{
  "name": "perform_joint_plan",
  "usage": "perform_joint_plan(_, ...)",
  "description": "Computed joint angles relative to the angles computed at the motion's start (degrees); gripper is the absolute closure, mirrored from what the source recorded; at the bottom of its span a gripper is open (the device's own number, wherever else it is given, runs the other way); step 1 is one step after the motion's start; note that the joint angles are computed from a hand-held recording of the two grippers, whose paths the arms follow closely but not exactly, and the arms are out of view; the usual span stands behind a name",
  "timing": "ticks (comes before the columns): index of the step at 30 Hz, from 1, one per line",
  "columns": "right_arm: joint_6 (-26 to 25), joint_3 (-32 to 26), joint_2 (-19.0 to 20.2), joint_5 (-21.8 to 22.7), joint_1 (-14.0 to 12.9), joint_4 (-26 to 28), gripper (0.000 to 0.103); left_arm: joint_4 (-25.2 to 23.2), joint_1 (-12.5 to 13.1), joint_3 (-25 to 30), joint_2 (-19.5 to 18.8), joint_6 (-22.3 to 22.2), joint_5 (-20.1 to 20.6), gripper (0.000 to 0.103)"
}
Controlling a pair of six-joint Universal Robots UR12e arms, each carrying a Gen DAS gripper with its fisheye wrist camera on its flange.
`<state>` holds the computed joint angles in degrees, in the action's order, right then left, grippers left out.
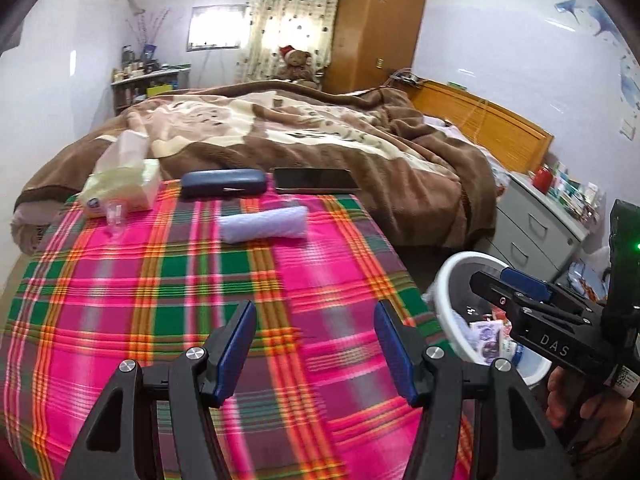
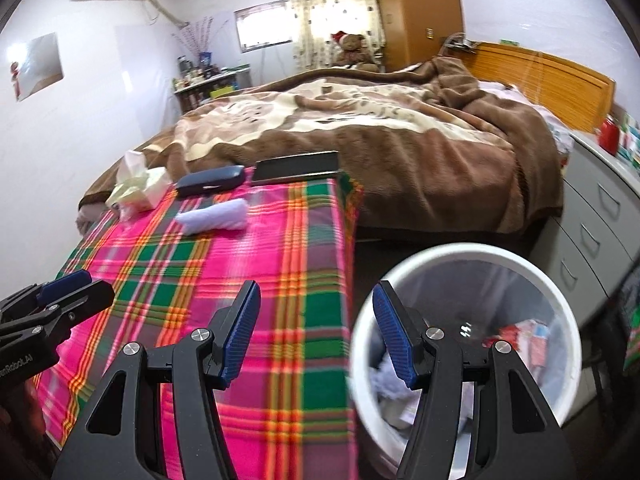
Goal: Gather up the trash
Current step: 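Move both open tools back over the cloth toward the remaining foam net and cup, then grasp the white foam net with the right tool while the left tool grasps the clear plastic cup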
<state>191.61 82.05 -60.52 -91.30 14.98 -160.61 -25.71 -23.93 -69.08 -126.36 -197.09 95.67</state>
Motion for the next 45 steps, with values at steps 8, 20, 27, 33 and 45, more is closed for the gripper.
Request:
perform_joint_plan(8,-4.58,-5.63,2.99,3.83,1.02,0.90,0.043,0.19,2.66,-1.98,1.55,-2.33,1.74,0.042)
perform_joint_plan(20,-8.29,-16.40,8.94,11.79,1.23,5.09,0.043,-1.32,6.51,-1.68,1.83,-3.57,6.10,0.042)
perform_joint_plan(27,-11.79,-23.22,13.18,14.42,1.46,10.27,0.043,-3.74,8.49,-0.27,0.38,-4.73,7.02,0.042)
perform_joint_plan(33,-14.83,-27.78,16.48,15.35,1.56,15.37,0.043,-5.65,9.97,1.61,-1.62,-6.19,6.82,0.042)
perform_joint_plan(45,-22.79,-30.84,18.76,14.31,1.71,21.24,0.043,-10.64,11.76,8.90,-7.17,-5.34,5.42,0.042)
